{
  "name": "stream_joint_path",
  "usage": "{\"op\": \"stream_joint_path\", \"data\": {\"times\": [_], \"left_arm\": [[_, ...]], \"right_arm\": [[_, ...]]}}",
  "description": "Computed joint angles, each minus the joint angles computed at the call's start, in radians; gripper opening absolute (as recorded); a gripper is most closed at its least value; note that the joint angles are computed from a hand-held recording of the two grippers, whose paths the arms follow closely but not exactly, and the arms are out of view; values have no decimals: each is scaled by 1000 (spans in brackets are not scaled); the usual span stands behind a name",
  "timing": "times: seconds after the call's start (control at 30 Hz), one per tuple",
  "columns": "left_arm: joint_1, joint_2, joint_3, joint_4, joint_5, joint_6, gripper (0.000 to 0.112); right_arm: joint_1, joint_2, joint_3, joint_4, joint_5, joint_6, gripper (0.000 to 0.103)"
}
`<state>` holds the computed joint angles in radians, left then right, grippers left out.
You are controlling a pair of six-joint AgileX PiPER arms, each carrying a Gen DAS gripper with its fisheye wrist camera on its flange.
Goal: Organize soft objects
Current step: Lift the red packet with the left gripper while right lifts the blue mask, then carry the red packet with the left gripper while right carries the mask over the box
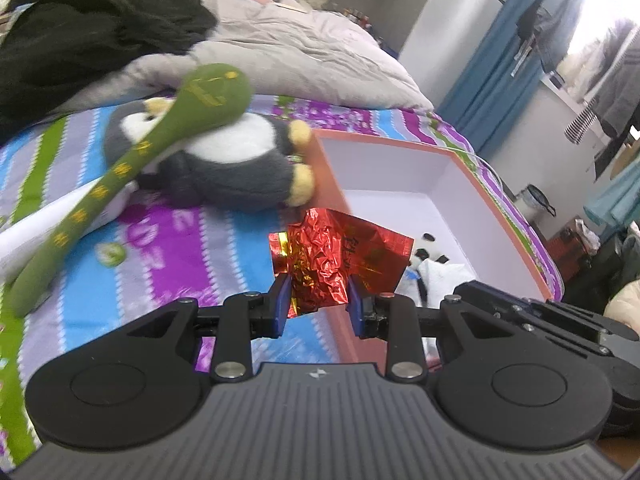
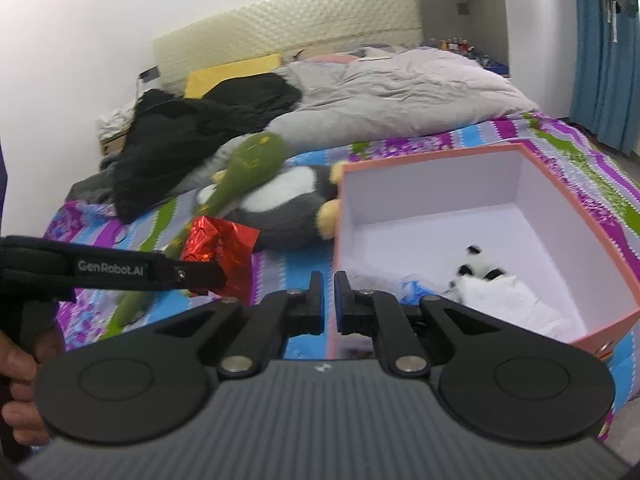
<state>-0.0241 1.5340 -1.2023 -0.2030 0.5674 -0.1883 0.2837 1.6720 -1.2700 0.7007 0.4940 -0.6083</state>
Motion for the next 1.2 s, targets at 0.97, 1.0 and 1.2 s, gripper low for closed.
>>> {"op": "stream_joint_path", "data": {"times": [0.97,1.0,1.2], "left_arm": [[248,-423,593,-130,-21,176,35],[252,-425,596,-134,-21,183,35],[254,-428,604,-146,-25,197,35]], "right_arm": [[325,121,199,-291,16,499,40],[325,133,193,-292,21,503,40],[378,156,209,-368,-13,569,42]]}}
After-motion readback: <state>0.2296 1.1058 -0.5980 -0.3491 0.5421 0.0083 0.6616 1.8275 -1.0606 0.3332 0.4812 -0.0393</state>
